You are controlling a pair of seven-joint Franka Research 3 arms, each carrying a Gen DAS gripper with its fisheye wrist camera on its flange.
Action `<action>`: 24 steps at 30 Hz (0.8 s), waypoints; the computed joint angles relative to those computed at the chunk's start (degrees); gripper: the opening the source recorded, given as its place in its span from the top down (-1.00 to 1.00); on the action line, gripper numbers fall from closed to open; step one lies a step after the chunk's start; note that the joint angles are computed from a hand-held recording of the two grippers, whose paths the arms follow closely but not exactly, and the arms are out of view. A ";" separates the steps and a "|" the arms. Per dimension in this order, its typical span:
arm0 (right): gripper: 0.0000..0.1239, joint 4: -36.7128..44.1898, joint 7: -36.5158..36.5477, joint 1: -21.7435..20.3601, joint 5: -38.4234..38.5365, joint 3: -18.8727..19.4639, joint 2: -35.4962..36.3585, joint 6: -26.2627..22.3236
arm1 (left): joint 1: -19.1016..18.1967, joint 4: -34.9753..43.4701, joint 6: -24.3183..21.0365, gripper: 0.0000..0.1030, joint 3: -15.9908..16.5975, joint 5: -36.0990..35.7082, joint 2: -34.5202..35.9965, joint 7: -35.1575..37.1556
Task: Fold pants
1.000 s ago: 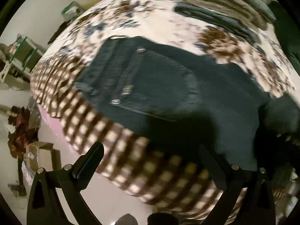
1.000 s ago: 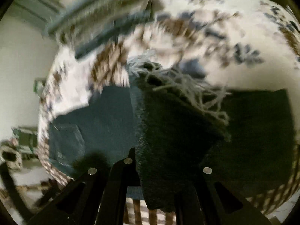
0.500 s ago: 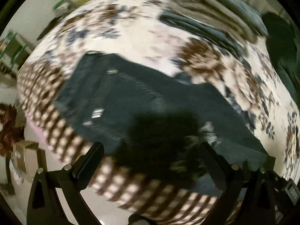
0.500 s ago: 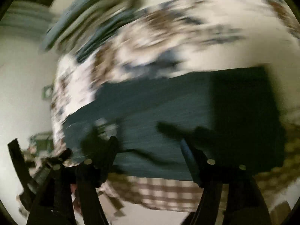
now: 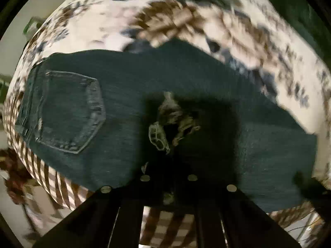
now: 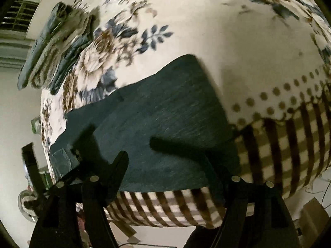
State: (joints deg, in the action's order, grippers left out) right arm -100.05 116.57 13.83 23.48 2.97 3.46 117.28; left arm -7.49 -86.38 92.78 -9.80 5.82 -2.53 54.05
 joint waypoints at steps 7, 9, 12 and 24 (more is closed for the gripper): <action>-0.22 2.63 -2.18 0.99 0.51 0.77 1.37 -1.54 | 1.13 -2.73 2.28 0.93 0.81 0.77 -3.86 -0.27; -0.22 4.41 -2.95 1.47 -0.20 1.05 2.67 -2.61 | 1.63 -5.43 3.03 0.91 1.47 -0.37 -4.60 0.32; -0.22 7.72 -3.12 2.40 -2.03 1.42 5.23 -4.64 | 2.76 -7.80 2.75 0.84 2.75 -5.27 -5.66 -1.74; -0.17 12.76 -4.23 4.38 2.17 2.63 10.97 -5.03 | 1.78 -5.38 7.15 0.18 1.49 -6.81 -2.90 -5.03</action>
